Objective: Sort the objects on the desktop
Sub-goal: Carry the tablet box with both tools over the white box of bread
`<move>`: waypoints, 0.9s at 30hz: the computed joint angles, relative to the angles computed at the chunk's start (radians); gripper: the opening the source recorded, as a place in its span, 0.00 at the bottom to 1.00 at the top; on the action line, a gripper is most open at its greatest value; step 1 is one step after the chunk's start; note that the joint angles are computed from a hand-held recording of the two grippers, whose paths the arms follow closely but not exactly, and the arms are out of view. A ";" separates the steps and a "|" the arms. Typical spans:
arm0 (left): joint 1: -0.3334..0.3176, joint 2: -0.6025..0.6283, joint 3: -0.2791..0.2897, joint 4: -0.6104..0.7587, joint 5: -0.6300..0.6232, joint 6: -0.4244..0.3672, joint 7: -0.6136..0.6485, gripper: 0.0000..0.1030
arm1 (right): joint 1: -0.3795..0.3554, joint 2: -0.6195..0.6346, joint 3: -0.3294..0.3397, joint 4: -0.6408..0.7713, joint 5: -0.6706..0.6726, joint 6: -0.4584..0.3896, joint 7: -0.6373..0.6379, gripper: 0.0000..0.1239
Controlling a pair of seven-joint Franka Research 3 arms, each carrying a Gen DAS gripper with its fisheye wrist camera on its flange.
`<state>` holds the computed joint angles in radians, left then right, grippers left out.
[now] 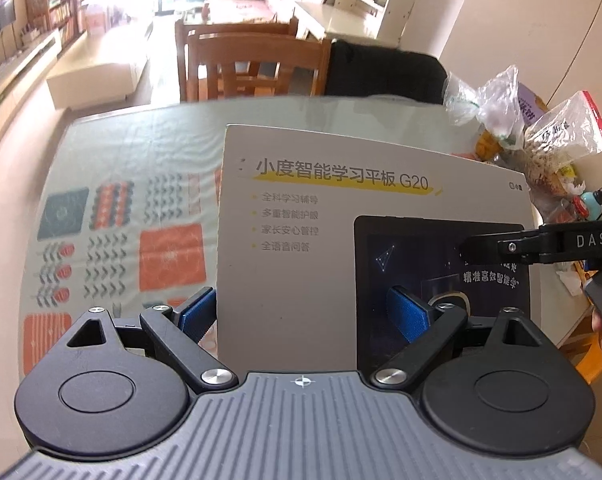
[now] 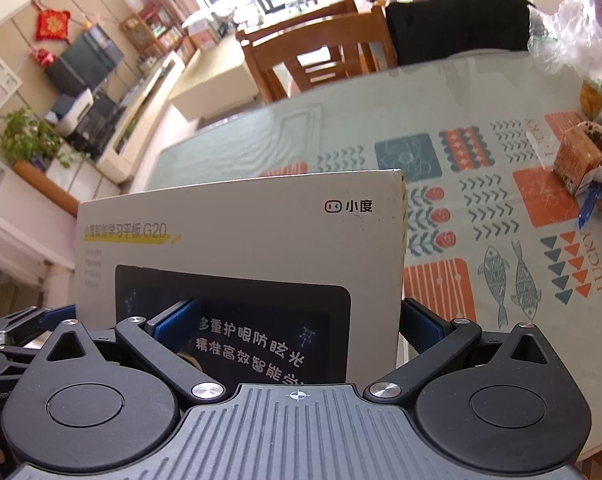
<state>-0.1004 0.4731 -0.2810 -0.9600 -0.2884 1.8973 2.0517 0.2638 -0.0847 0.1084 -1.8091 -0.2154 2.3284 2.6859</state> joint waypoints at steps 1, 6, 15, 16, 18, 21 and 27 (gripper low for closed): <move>0.000 -0.010 -0.001 -0.013 -0.001 0.006 0.001 1.00 | -0.001 -0.008 -0.001 -0.007 -0.002 0.004 0.000 0.83; 0.000 -0.095 0.002 -0.135 -0.009 0.055 -0.001 1.00 | -0.009 -0.059 0.000 -0.080 0.030 0.030 -0.028 0.83; -0.014 -0.400 0.052 -0.585 -0.021 0.179 -0.085 1.00 | -0.001 -0.164 -0.004 -0.265 0.229 0.093 -0.238 0.83; -0.019 -0.435 0.059 -0.630 -0.019 0.187 -0.099 1.00 | 0.001 -0.176 -0.005 -0.284 0.255 0.095 -0.268 0.83; -0.032 -0.502 0.072 -0.714 -0.012 0.198 -0.128 1.00 | 0.007 -0.209 0.012 -0.302 0.284 0.072 -0.288 0.83; -0.052 -0.582 0.092 -0.813 -0.007 0.207 -0.175 1.00 | 0.014 -0.249 0.019 -0.341 0.334 0.051 -0.317 0.83; -0.082 -0.710 0.126 -0.961 0.025 0.193 -0.253 1.00 | 0.039 -0.289 0.027 -0.403 0.431 0.033 -0.384 0.83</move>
<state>-0.1827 -0.2369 -0.1546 -1.9215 -0.2639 2.0899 1.7988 0.3029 -0.3736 0.1358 -2.2122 0.2157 2.3614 2.3015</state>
